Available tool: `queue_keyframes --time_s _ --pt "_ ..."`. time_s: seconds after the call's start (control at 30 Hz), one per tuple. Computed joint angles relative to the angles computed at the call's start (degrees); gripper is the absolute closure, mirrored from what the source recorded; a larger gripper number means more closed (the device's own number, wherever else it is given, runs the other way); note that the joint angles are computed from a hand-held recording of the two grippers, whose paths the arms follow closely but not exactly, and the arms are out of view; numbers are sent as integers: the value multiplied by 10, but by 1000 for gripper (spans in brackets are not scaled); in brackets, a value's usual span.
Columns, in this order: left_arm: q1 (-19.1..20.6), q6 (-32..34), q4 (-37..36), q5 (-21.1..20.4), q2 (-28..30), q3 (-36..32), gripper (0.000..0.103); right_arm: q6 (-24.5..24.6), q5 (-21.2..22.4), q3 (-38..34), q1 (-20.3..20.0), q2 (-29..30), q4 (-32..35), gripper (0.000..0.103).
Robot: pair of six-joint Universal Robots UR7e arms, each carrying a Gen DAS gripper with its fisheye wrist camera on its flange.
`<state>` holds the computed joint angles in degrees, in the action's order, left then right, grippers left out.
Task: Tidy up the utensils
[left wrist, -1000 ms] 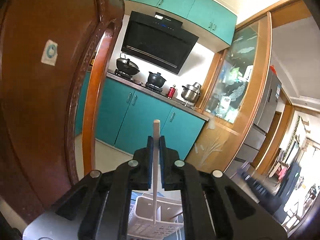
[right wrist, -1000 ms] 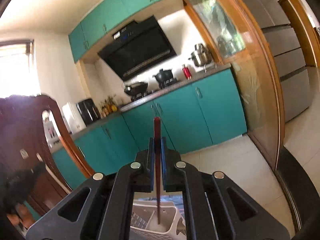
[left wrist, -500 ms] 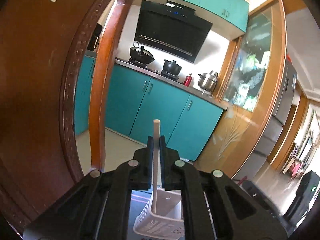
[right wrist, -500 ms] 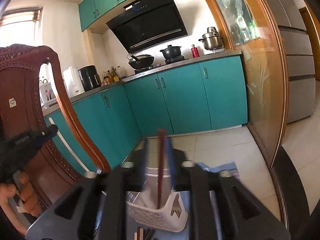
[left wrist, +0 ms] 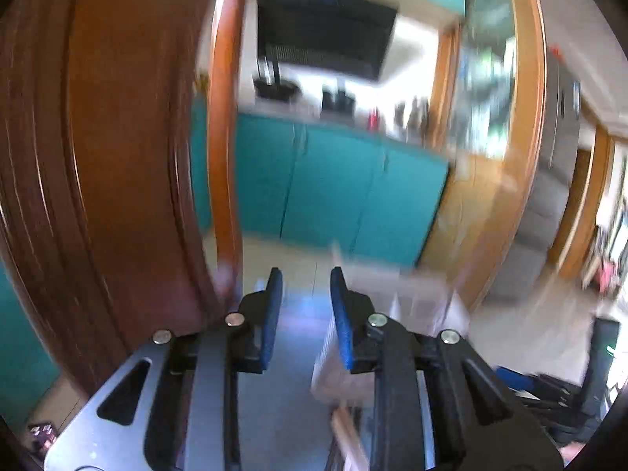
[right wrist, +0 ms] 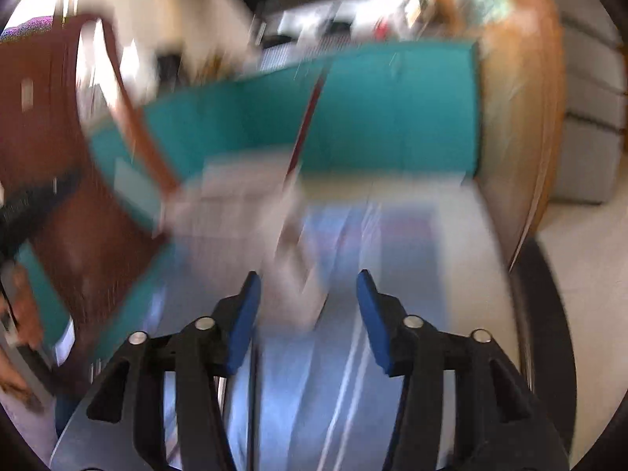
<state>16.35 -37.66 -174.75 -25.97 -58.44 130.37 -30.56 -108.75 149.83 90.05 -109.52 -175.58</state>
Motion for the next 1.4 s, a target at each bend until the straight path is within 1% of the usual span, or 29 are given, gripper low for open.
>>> queue_keyframes --time_s 0.03,0.1,0.13,0.2,0.27,0.3,0.33,0.37,0.4,0.43,0.47,0.5,0.57,0.63,0.67,0.7,0.73,0.83,0.9,0.93,1.0,1.03,1.1,1.13,1.23,1.27,1.3,1.33,1.4 --pt "12 -34 55 -45 -10 2 77 0 -26 -1 9 28 6 59" --pt "45 -56 122 -139 -12 -9 77 4 -82 1 25 94 -12 60" --pt "63 -67 157 -183 -6 -19 77 12 -97 -1 28 115 -12 60" --pt "90 -60 180 -241 12 -35 77 26 -129 -6 29 155 -9 60" --pt "101 -46 187 -266 30 -43 77 24 -129 -3 30 171 -31 60" --pt "105 -38 189 -278 37 -48 77 26 -133 -5 31 176 -32 63" --pt "108 -35 189 -287 43 -51 77 34 -144 -8 32 182 -35 69" --pt "112 -36 187 -298 48 -53 77 38 -165 -10 34 195 -52 86" --pt "116 -35 186 -309 53 -57 74 40 -175 -12 33 198 -56 93" --pt "120 -29 182 -322 58 -60 72 45 -170 -15 29 192 -46 94" --pt "120 -27 179 -326 61 -61 69 53 -159 -17 20 180 -30 94" --pt "122 -23 180 -331 64 -63 65 54 -157 -17 16 177 -30 94" --pt "125 -17 188 -336 74 -72 63 55 -162 -16 9 176 -45 94" --pt "128 -18 197 -337 83 -80 63 62 -153 -17 0 166 -37 94" --pt "127 -18 192 -331 86 -78 65 65 -153 -16 -2 164 -38 94" --pt "125 -20 194 -329 88 -78 72 66 -155 -17 -3 164 -42 93" --pt "124 -21 197 -326 88 -79 75 66 -156 -19 -3 163 -41 93" --pt "127 -21 188 -333 88 -81 81 60 -149 -20 -10 161 -42 93" --pt "124 -11 170 -327 81 -73 94 57 -147 -21 -9 163 -45 93" --pt "120 -7 158 -328 76 -64 94 58 -147 -20 -8 151 -33 93" --pt "121 2 144 -327 67 -56 94 56 -145 -19 -7 148 -31 93" --pt "121 0 143 -326 62 -52 94 64 -149 -20 4 149 -25 93" --pt "121 -9 150 -314 57 -49 94 73 -139 -16 12 139 -8 92" --pt "122 -11 151 -311 54 -48 94 73 -126 -15 11 132 3 92" --pt "128 -18 165 -304 49 -51 94 63 -109 -12 19 133 6 86" --pt "126 -21 178 -293 48 -52 94 62 -108 -12 24 139 3 81" --pt "125 -26 194 -283 50 -57 94 58 -108 -10 30 145 0 73" --pt "124 -31 202 -281 52 -57 93 56 -110 -9 33 151 -5 71" --pt "128 -30 208 -288 52 -59 87 52 -115 -11 43 169 -12 70"
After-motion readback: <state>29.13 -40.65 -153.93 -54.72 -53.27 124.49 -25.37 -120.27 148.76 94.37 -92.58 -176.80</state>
